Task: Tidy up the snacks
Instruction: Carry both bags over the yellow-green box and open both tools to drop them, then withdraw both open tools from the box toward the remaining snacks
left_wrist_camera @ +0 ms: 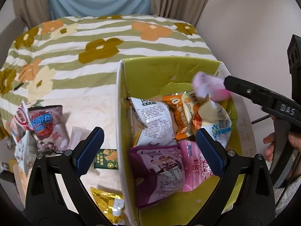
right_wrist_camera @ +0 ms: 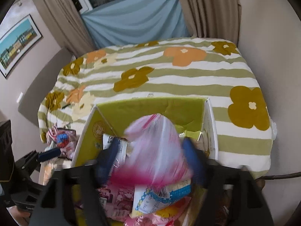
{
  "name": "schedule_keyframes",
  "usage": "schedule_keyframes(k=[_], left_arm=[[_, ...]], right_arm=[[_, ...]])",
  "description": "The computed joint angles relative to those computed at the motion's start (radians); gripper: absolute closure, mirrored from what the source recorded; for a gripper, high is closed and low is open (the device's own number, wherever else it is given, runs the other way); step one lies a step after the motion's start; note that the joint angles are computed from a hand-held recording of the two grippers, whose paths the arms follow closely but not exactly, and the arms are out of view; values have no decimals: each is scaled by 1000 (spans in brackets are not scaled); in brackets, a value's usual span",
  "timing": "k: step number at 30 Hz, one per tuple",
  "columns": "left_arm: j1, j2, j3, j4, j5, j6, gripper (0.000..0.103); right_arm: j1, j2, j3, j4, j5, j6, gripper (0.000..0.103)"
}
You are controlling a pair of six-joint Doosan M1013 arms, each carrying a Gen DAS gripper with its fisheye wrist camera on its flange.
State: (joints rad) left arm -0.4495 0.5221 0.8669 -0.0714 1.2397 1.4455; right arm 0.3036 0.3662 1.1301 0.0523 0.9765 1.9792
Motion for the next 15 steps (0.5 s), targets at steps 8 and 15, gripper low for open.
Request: schedule_keyframes(k=[8,15], left_arm=[[-2,-34,59,3,-41,-2,6],[1,-76,97,1,-86,11,6]], right_arm=[[14,-40,69,-32,-64,22,9],[28,-68,90,-82,-71,49,9]])
